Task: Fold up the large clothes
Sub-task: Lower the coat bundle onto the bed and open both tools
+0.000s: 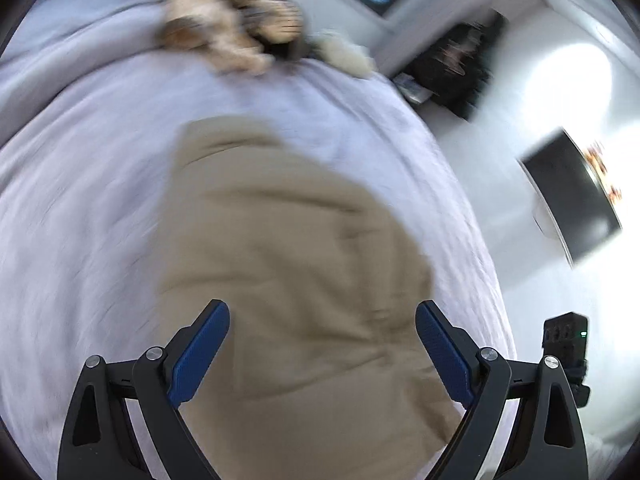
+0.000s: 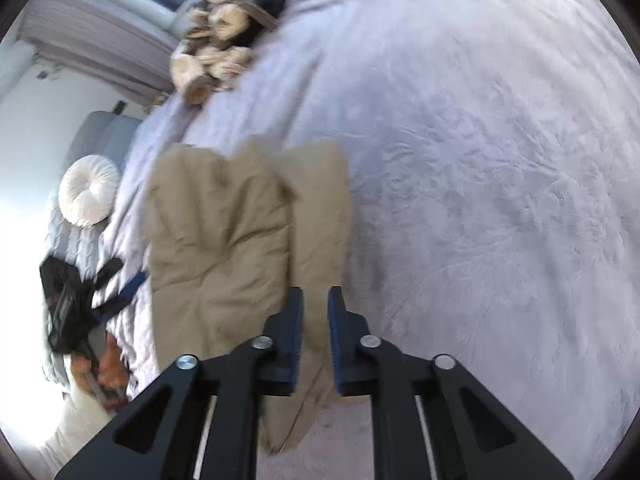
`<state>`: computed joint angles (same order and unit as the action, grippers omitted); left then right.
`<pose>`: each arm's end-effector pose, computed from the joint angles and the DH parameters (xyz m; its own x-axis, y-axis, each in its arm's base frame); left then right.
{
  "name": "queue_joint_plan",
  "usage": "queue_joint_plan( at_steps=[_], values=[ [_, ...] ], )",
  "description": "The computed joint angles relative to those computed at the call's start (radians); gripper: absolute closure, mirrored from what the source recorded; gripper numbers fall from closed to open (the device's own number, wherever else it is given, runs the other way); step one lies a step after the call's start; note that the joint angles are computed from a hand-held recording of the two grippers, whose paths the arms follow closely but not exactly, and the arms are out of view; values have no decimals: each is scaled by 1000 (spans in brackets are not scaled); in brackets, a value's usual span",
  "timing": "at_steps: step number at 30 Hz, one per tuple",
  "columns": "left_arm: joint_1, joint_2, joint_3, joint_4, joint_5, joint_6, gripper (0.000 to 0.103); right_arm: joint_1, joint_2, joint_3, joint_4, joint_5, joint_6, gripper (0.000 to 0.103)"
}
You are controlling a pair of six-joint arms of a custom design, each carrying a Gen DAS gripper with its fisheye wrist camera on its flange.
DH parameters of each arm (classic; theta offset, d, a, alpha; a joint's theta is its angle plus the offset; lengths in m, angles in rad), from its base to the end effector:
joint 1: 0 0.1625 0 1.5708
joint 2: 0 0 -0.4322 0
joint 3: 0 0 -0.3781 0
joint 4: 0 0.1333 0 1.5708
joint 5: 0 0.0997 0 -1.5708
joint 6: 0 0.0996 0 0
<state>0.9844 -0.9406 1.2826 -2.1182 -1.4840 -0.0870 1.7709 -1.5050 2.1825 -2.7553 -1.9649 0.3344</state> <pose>-0.2850 -0.6855 0.3081 -0.8835 0.4637 -0.0668 0.4667 0.8590 -0.2106 0.1836 -0.4269 0.3248 -0.9468 0.2804 0.1577 0.1450 0.8096 -0.5688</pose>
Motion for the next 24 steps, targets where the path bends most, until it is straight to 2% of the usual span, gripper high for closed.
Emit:
queue_joint_plan(
  at_steps=[4, 7, 9, 11, 13, 16, 20, 24],
  values=[
    [-38, 95, -62, 35, 5, 50, 9, 82, 64, -9, -13, -22, -39, 91],
    [-61, 158, -87, 47, 62, 43, 9, 113, 168, -70, 56, -120, -1, 91],
    [-64, 168, -70, 40, 64, 51, 9, 75, 182, -38, 69, -155, 30, 91],
    [-78, 191, -76, 50, 68, 62, 9, 20, 184, -5, 28, -111, 43, 91],
    [-98, 196, -57, 49, 109, 93, 9, -27, 182, 32, -30, -66, 46, 93],
    [-109, 192, -30, 39, 145, 108, 9, -41, 191, 38, -48, -65, 32, 93],
    [-105, 194, -33, 48, 152, 100, 9, -29, 156, 43, 6, -80, 51, 93],
    [-118, 183, -28, 60, 180, 78, 9, -19, 168, 2, 59, -76, 89, 93]
  ],
)
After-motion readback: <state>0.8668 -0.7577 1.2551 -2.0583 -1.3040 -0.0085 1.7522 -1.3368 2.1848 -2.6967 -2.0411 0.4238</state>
